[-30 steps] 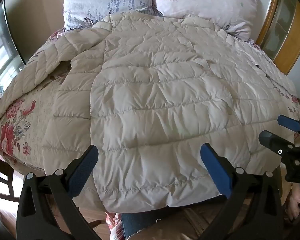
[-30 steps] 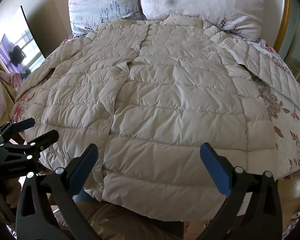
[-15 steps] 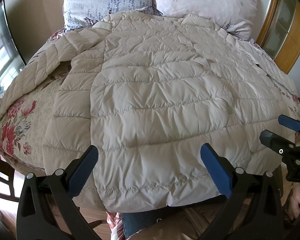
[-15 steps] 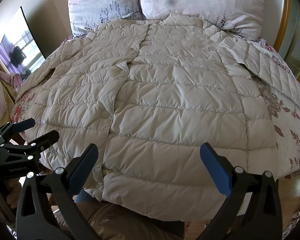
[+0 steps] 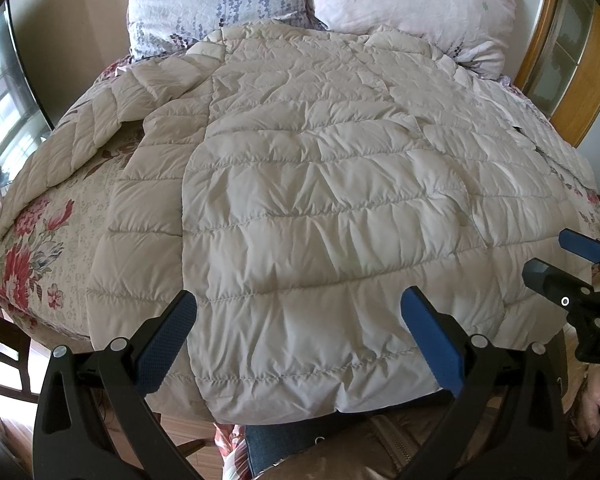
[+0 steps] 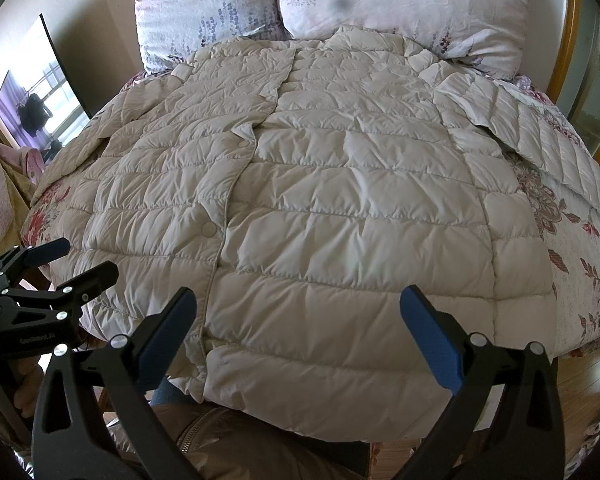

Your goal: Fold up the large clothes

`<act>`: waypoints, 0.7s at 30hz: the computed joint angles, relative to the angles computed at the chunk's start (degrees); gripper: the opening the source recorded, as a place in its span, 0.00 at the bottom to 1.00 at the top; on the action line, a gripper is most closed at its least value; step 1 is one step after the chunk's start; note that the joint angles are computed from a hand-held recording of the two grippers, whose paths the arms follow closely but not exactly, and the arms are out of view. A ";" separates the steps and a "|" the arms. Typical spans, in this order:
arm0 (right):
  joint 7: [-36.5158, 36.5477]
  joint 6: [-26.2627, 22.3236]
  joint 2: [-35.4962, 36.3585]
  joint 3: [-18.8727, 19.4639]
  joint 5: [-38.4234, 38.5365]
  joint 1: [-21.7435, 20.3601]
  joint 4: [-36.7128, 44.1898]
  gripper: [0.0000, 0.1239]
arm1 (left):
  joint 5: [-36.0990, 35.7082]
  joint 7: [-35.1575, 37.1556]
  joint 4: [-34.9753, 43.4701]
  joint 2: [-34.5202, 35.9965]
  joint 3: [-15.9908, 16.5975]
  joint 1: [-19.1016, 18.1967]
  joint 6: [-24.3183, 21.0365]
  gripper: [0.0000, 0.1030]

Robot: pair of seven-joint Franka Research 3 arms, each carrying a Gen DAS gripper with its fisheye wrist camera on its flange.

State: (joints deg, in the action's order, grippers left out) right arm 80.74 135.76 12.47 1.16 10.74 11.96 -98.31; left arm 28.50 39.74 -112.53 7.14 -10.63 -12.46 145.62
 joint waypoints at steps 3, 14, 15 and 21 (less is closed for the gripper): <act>0.00 0.01 0.01 -0.01 0.01 0.00 0.00 0.82 | 0.01 0.01 -0.04 -0.02 0.02 -0.01 0.05 0.99; -0.08 -0.08 0.04 0.02 0.23 -0.02 0.04 0.82 | 0.01 0.04 0.04 0.02 0.03 -0.04 -0.11 0.99; -0.07 -0.11 0.04 0.04 0.26 0.00 0.05 0.82 | -0.01 0.06 0.07 0.03 0.02 -0.05 -0.18 0.99; -0.19 0.15 0.24 0.08 0.48 0.01 -0.05 0.82 | -0.01 0.06 0.07 0.03 0.02 -0.05 -0.18 0.99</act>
